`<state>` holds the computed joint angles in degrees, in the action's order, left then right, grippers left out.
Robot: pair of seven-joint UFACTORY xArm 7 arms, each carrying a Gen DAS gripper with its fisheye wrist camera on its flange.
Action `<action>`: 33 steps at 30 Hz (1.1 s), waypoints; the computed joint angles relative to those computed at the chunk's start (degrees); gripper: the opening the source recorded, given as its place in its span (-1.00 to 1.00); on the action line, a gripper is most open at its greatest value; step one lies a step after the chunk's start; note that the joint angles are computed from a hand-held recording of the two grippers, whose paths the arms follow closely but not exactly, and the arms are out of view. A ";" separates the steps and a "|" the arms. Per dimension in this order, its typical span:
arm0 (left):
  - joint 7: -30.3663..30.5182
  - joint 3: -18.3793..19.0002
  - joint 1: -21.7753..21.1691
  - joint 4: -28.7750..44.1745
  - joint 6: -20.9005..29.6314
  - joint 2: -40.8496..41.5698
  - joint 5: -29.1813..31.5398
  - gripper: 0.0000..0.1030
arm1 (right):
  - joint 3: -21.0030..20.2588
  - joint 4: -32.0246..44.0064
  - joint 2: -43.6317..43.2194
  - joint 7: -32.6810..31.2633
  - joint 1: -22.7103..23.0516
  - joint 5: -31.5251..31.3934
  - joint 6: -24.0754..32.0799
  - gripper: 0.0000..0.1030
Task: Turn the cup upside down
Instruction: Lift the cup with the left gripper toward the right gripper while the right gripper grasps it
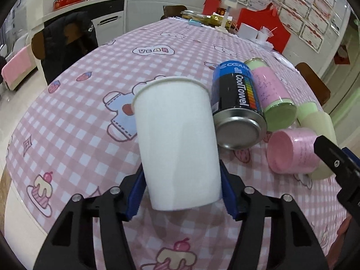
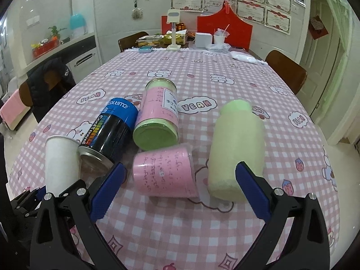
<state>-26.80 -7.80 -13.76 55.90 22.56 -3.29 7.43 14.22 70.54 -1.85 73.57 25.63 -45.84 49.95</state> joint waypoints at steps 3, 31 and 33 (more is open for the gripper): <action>2.03 0.20 0.04 -1.18 -0.41 -1.64 -0.14 0.14 | 0.60 -0.80 -1.13 1.87 0.32 -0.62 1.06 0.85; 36.54 -1.37 -7.76 -3.36 0.77 -4.89 -16.09 0.14 | 9.27 -17.01 -16.66 25.43 -3.18 4.91 8.74 0.85; 35.70 -1.94 -7.52 -2.65 1.52 -3.98 -14.44 0.15 | 9.27 -17.25 -16.76 24.92 -3.37 5.59 8.77 0.85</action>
